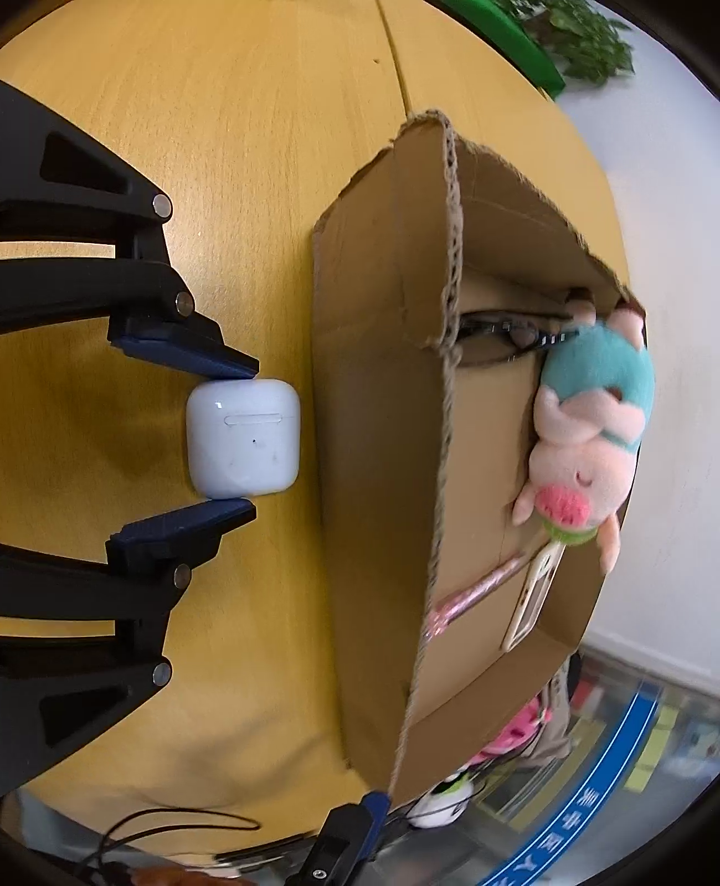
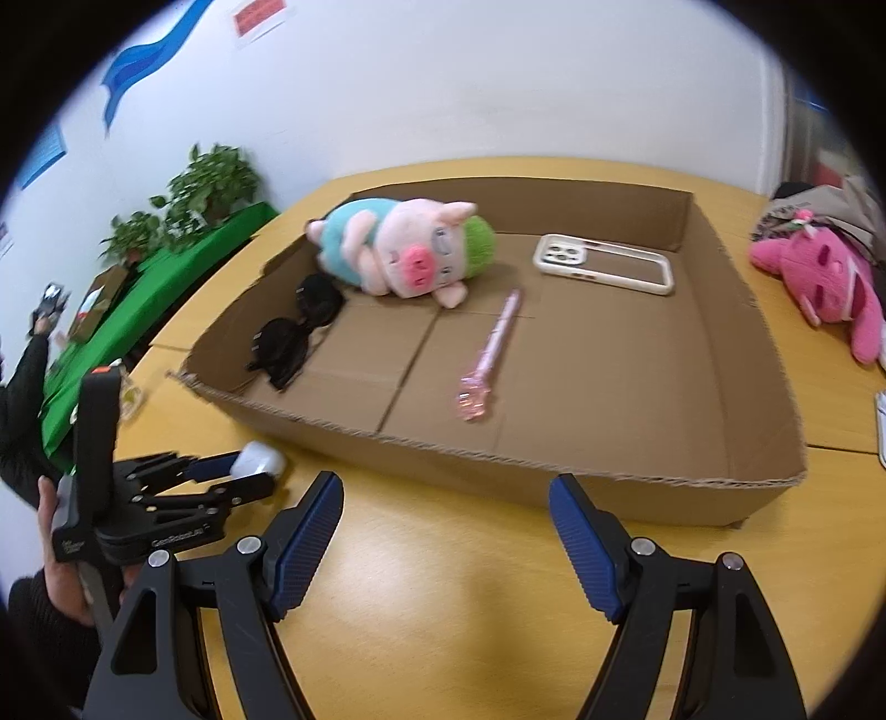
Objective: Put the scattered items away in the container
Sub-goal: 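Lower the left gripper to the white earbuds case and close on it, then lift the earbuds case with the left gripper and carry it into the box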
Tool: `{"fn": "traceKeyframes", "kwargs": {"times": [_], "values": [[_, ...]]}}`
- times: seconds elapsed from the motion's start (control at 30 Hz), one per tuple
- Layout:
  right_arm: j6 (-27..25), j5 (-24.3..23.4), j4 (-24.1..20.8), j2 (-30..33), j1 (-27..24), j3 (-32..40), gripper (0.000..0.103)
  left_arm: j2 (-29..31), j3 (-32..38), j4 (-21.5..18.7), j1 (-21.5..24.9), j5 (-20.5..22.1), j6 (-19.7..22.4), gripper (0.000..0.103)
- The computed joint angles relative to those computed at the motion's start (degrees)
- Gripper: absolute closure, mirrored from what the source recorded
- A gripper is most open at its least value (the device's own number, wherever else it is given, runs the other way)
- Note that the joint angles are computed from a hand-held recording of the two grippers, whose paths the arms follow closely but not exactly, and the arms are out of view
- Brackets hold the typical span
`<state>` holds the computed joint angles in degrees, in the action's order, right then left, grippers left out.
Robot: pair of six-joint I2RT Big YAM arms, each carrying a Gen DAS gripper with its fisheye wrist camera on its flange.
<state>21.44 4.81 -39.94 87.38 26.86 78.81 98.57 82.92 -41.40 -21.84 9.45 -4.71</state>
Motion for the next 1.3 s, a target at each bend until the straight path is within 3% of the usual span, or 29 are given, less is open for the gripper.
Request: {"fn": "traceKeyframes", "kwargs": {"times": [0.23, 0.4, 0.5, 0.7, 0.77, 0.83, 0.97, 1.3], "values": [[-3.1, -9.4, -0.4, 1.5, 1.6, 0.8, 0.026, -3.5, -4.5, -0.7, -1.7, 7.8, 13.4, 0.055], [-5.1, -17.3, -4.2, 5.3, 2.5, 2.6, 0.026, -5.1, -6.1, -2.8, -3.0, 12.1, 21.6, 0.055], [-6.7, -20.7, -7.4, 8.0, 3.1, 4.2, 0.027, -5.5, -6.7, -2.5, -3.2, 12.3, 22.5, 0.055], [-8.4, -22.3, -10.2, 10.9, 3.9, 6.9, 0.035, -6.4, -7.6, -0.9, -4.6, 10.7, 23.1, 0.055], [-10.2, -22.3, -12.1, 11.7, 4.2, 8.4, 0.044, -6.6, -7.9, -0.5, -4.8, 10.5, 23.1, 0.055], [-11.1, -22.4, -13.5, 12.3, 4.7, 9.4, 0.062, -7.0, -8.4, 0.0, -4.8, 10.3, 23.7, 0.055], [-12.7, -21.0, -15.1, 12.5, 5.1, 10.3, 0.062, -7.8, -9.0, 0.3, -5.0, 9.1, 24.2, 0.056], [-13.4, -18.4, -14.0, 10.0, 4.3, 11.8, 0.062, -10.1, -6.5, 0.9, -5.4, 7.3, 25.9, 0.056]]}}
